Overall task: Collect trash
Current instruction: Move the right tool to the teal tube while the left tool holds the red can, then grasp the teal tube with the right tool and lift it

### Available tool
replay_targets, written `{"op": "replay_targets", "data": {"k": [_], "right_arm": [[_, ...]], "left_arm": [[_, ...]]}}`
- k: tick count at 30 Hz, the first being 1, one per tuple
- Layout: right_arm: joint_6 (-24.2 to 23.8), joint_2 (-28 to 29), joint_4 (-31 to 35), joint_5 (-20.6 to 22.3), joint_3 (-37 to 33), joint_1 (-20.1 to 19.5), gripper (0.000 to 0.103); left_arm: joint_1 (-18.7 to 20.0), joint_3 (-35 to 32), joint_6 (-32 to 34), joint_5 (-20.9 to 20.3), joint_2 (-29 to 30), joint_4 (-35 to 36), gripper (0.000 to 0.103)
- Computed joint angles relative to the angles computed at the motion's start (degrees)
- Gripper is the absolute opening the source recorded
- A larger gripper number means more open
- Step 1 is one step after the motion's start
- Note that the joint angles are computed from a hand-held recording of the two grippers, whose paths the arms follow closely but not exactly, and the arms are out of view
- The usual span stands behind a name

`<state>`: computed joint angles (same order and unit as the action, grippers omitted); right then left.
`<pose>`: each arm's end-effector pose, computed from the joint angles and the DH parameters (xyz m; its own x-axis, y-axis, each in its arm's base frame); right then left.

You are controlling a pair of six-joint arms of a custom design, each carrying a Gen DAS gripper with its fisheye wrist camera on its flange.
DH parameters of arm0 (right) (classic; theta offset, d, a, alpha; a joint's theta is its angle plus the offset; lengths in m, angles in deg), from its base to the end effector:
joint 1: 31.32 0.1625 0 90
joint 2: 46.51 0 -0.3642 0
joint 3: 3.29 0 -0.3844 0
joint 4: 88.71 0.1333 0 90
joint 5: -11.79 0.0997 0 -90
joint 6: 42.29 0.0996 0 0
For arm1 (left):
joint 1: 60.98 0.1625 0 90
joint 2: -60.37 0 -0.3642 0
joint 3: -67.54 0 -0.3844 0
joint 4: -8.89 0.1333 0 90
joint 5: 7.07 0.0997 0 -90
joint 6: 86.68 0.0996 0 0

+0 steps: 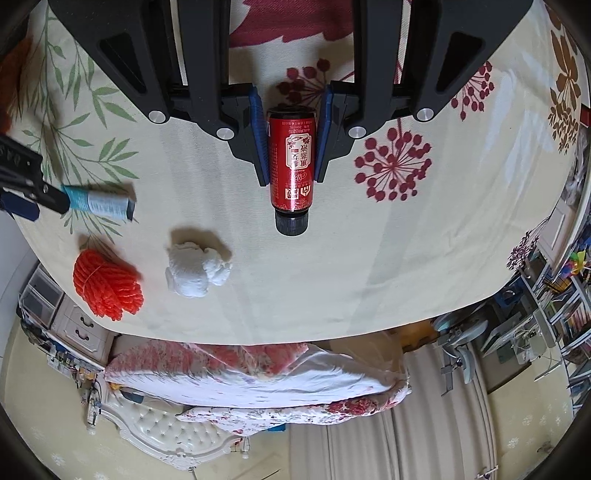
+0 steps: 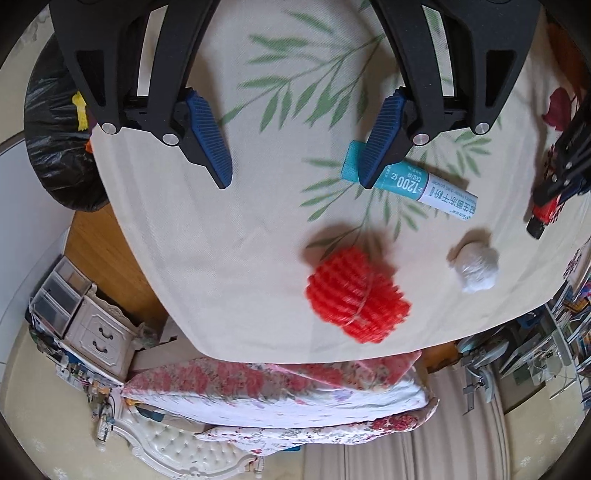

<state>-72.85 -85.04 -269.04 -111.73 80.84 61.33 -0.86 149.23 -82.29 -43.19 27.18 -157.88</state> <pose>0.1098 -0.6788 0.1259 -0.7159 -0.0597 0.6956 -0.4609 0.7889 -0.4065 -0.1510 -0.6919 0.0695 -0.6661 0.0205 -0.7456 0.4912 0.7643 -0.4178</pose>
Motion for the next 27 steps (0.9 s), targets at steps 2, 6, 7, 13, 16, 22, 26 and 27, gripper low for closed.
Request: {"op": "replay_targets", "data": {"k": [2,6,7,13,16,22,26,27], "right_arm": [[-0.2,-0.2,-0.9,-0.4,1.0,0.3,0.069],[0.1,-1.3,-1.6,-0.6,3.5,0.7,0.069],[0.0,-1.5,-1.7,-0.6,4.1,0.8,0.07],[-0.5,-2.3,-1.8,0.5,6.1,1.3,0.07],[-1.4,-1.4,-1.4,0.8,4.9,1.5,0.07],[-3.6,1.8,2.5,2.0,-0.1,2.4,0.069],[-4.8,3.4,3.5,2.2,-2.3,2.9,0.069],[-4.8,3.4,3.8,2.3,-2.3,2.9,0.069]], "left_arm": [[0.0,0.6,-0.3,0.0,-0.5,-0.2,0.025],[0.2,1.5,-1.0,-0.2,-1.2,-0.5,0.025],[0.3,1.8,-1.1,-0.2,-1.4,-0.6,0.025],[0.4,3.6,-1.4,0.4,-2.7,-1.6,0.025],[0.5,3.9,-2.0,0.8,-3.1,-1.5,0.025],[0.7,4.8,-2.4,1.0,-3.8,-1.7,0.025],[0.8,4.7,-2.4,0.7,-3.8,-1.6,0.025],[0.9,4.7,-2.5,0.6,-3.9,-1.4,0.025]]}}
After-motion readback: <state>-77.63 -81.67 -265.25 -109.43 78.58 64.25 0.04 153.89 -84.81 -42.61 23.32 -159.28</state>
